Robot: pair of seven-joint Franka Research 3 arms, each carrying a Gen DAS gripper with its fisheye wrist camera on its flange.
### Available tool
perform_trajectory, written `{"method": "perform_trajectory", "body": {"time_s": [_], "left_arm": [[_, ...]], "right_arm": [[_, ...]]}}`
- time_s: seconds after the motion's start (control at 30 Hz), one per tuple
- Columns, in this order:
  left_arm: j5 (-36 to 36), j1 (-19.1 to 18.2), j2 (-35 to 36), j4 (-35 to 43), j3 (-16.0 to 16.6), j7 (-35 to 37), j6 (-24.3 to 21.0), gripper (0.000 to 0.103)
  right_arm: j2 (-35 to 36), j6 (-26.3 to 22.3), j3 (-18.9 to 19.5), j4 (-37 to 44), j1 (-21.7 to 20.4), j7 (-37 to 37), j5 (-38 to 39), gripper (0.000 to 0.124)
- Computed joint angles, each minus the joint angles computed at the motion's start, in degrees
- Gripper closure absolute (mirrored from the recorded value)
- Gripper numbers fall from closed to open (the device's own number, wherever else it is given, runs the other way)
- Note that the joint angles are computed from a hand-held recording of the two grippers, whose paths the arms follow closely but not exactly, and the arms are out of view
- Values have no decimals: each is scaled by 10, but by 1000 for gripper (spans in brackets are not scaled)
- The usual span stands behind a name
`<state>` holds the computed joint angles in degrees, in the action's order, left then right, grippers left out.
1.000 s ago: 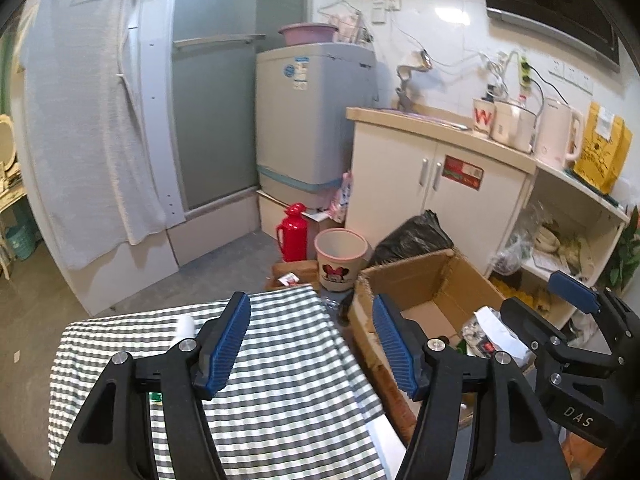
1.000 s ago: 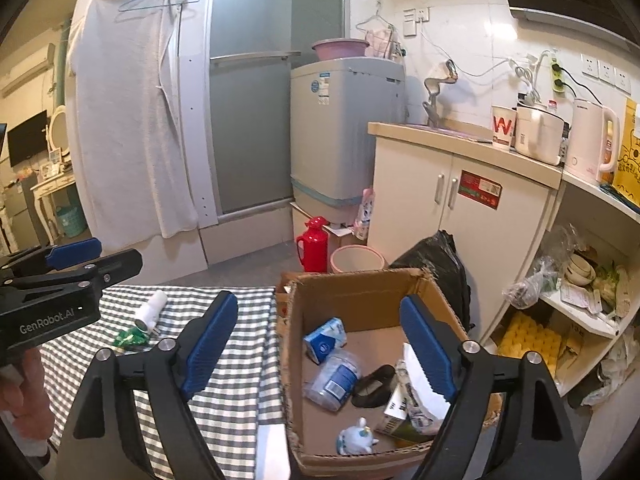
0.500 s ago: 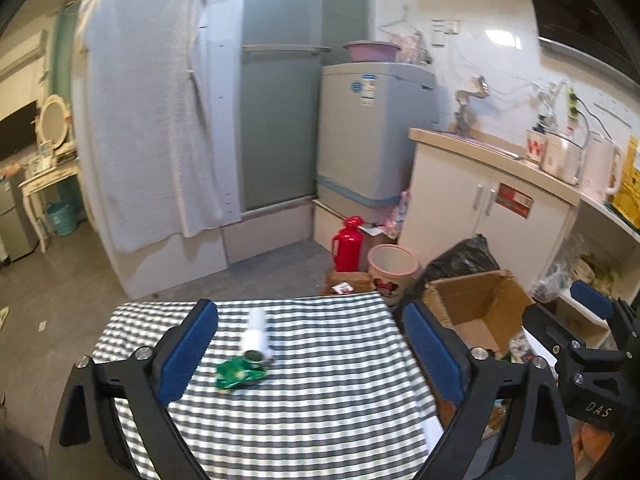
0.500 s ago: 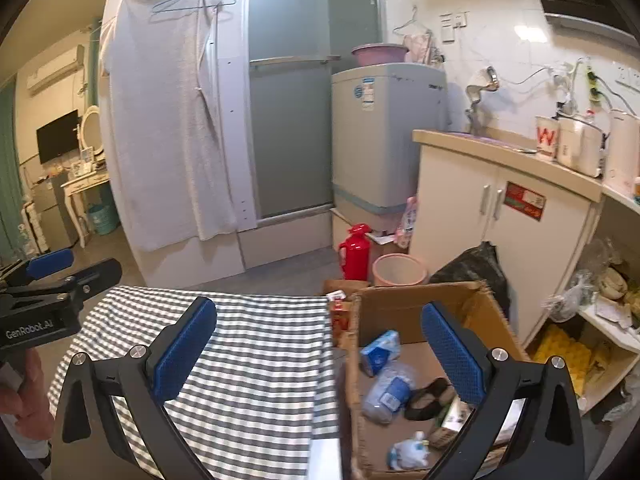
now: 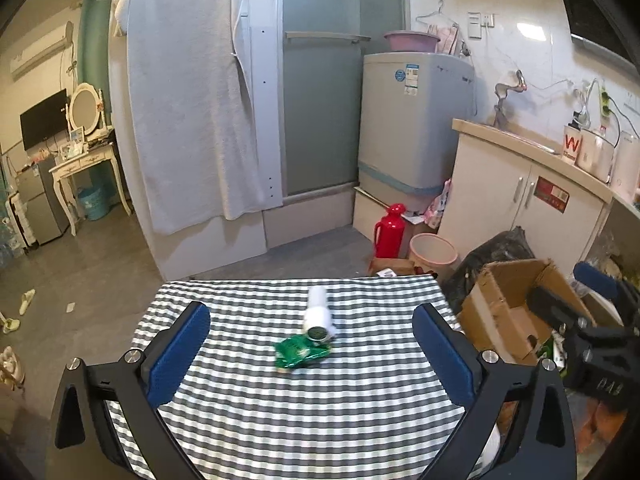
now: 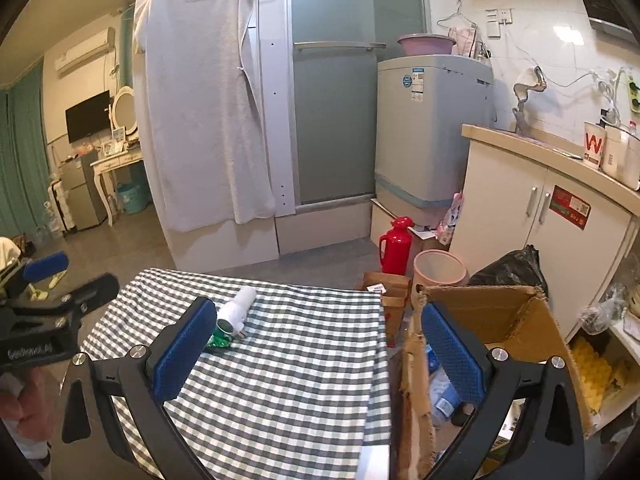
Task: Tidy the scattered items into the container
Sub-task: 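Move right tool to white bottle while left tool approaches green packet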
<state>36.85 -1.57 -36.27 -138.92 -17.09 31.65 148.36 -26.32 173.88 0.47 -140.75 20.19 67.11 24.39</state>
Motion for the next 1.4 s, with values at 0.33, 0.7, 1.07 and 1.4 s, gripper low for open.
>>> {"method": "perform_trajectory", "body": {"time_s": [0.33, 0.7, 1.07, 1.4], "left_arm": [[-16, 7, -16, -32, 30, 33, 14, 0], [-39, 27, 2, -65, 56, 70, 68, 0], [-72, 40, 60, -64, 70, 110, 113, 0], [-99, 39, 118, -53, 85, 156, 138, 0]], "right_arm": [[51, 2, 25, 30, 9, 13, -10, 21], [110, 15, 72, 66, -23, 80, -69, 21], [177, 4, 93, 113, -49, 162, -168, 21], [236, -18, 79, 161, -32, 213, -240, 21]]}}
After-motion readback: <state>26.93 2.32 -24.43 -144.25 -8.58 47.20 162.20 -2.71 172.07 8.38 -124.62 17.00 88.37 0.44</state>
